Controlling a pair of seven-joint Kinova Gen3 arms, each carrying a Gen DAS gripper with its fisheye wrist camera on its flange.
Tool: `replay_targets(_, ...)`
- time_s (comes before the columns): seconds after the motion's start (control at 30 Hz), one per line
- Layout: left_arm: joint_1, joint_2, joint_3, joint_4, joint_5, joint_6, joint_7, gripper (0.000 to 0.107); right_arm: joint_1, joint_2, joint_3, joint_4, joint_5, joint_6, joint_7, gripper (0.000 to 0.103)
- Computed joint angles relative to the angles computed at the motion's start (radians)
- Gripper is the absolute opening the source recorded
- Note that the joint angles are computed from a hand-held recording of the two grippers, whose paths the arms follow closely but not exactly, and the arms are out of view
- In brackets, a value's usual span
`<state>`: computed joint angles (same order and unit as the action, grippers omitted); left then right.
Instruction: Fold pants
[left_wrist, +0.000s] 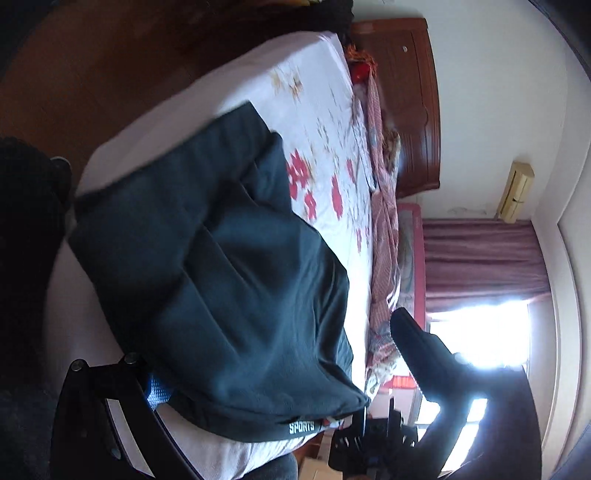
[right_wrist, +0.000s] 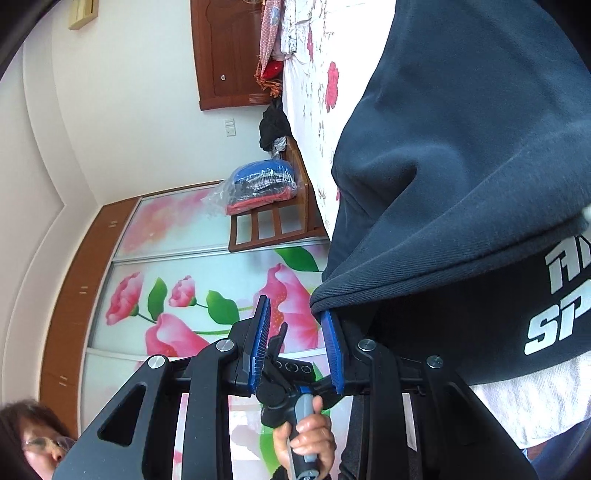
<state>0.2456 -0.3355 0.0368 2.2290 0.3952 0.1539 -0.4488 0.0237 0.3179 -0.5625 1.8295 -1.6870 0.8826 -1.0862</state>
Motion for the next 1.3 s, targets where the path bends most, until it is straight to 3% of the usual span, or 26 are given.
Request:
replay_targets(0.07, -0.074, -0.009, 0.044, -0.002, -0.013, 0.018, 0.005, 0.1, -0.022, -0.008, 0.029, 0.005, 0.041, 0.004, -0.032, 0.028)
replay_targets(0.1, -0.083, 0.003, 0.042, -0.017, -0.026, 0.036, -0.018, 0.094, -0.036, -0.01, 0.042, 0.007, 0.055, 0.002, -0.045, 0.028)
replay_targets(0.13, -0.074, 0.015, 0.022, -0.036, -0.026, 0.07, -0.056, 0.07, -0.053, -0.015, 0.057, 0.002, 0.081, -0.005, -0.059, 0.028)
replay_targets(0.2, -0.031, 0.027, -0.045, -0.051, -0.015, 0.09, -0.098, 0.039, -0.074, -0.018, 0.07, -0.01, 0.11, -0.004, -0.064, 0.028)
replay_targets(0.23, -0.035, 0.02, -0.056, -0.054, -0.026, 0.093, -0.102, 0.028, -0.092, -0.021, 0.083, -0.027, 0.137, -0.001, -0.065, 0.028)
replay_targets(0.3, -0.086, -0.022, -0.047, -0.059, -0.071, 0.116, -0.109, 0.024, -0.148, -0.016, 0.13, -0.081, 0.219, 0.025, -0.109, 0.028)
replay_targets(0.4, -0.184, -0.051, -0.01, -0.085, -0.145, 0.213, -0.132, 0.025, -0.287, 0.0, 0.24, -0.144, 0.341, 0.059, -0.176, 0.028)
replay_targets(0.47, -0.192, -0.036, -0.04, -0.078, -0.142, 0.268, -0.138, 0.025, -0.372, 0.009, 0.317, -0.166, 0.416, 0.077, -0.214, 0.028)
replay_targets(0.53, -0.166, -0.049, -0.092, -0.036, -0.106, 0.283, -0.145, 0.025, -0.392, 0.019, 0.344, -0.177, 0.438, 0.131, -0.27, 0.028)
replay_targets(0.63, -0.243, -0.074, -0.031, -0.04, -0.152, 0.339, -0.077, 0.034, -0.331, -0.088, 0.36, -0.082, 0.383, 0.123, -0.248, 0.043)
replay_targets(0.67, -0.29, -0.092, 0.004, -0.049, -0.193, 0.364, -0.051, 0.039, -0.285, -0.134, 0.354, -0.04, 0.361, 0.109, -0.23, 0.043)
replay_targets(0.73, -0.382, -0.143, 0.068, -0.074, -0.274, 0.43, 0.001, 0.061, -0.192, -0.227, 0.369, 0.042, 0.352, 0.072, -0.243, 0.043)
replay_targets(0.77, -0.429, -0.171, 0.102, -0.094, -0.315, 0.47, 0.019, 0.065, -0.164, -0.273, 0.394, 0.087, 0.341, 0.036, -0.251, 0.044)
replay_targets(0.87, -0.541, -0.218, 0.234, -0.178, -0.436, 0.556, 0.039, 0.077, -0.163, -0.318, 0.48, 0.137, 0.371, -0.022, -0.296, 0.044)
replay_targets(0.9, -0.546, -0.212, 0.262, -0.205, -0.459, 0.554, 0.022, 0.086, -0.162, -0.31, 0.491, 0.14, 0.369, -0.016, -0.293, 0.044)
replay_targets(0.93, -0.533, -0.205, 0.272, -0.226, -0.472, 0.553, -0.009, 0.091, -0.167, -0.303, 0.495, 0.141, 0.382, -0.021, -0.306, 0.044)
replay_targets(1.03, -0.426, -0.144, 0.256, -0.285, -0.481, 0.525, -0.122, 0.092, -0.19, -0.278, 0.497, 0.125, 0.446, -0.027, -0.376, 0.044)
replay_targets(1.13, -0.308, -0.133, 0.192, -0.298, -0.463, 0.516, -0.183, 0.092, -0.194, -0.257, 0.474, 0.11, 0.469, -0.042, -0.421, 0.044)
replay_targets(1.3, -0.231, -0.069, 0.184, -0.329, -0.402, 0.508, -0.25, 0.093, -0.223, -0.219, 0.446, 0.062, 0.503, -0.101, -0.402, 0.044)
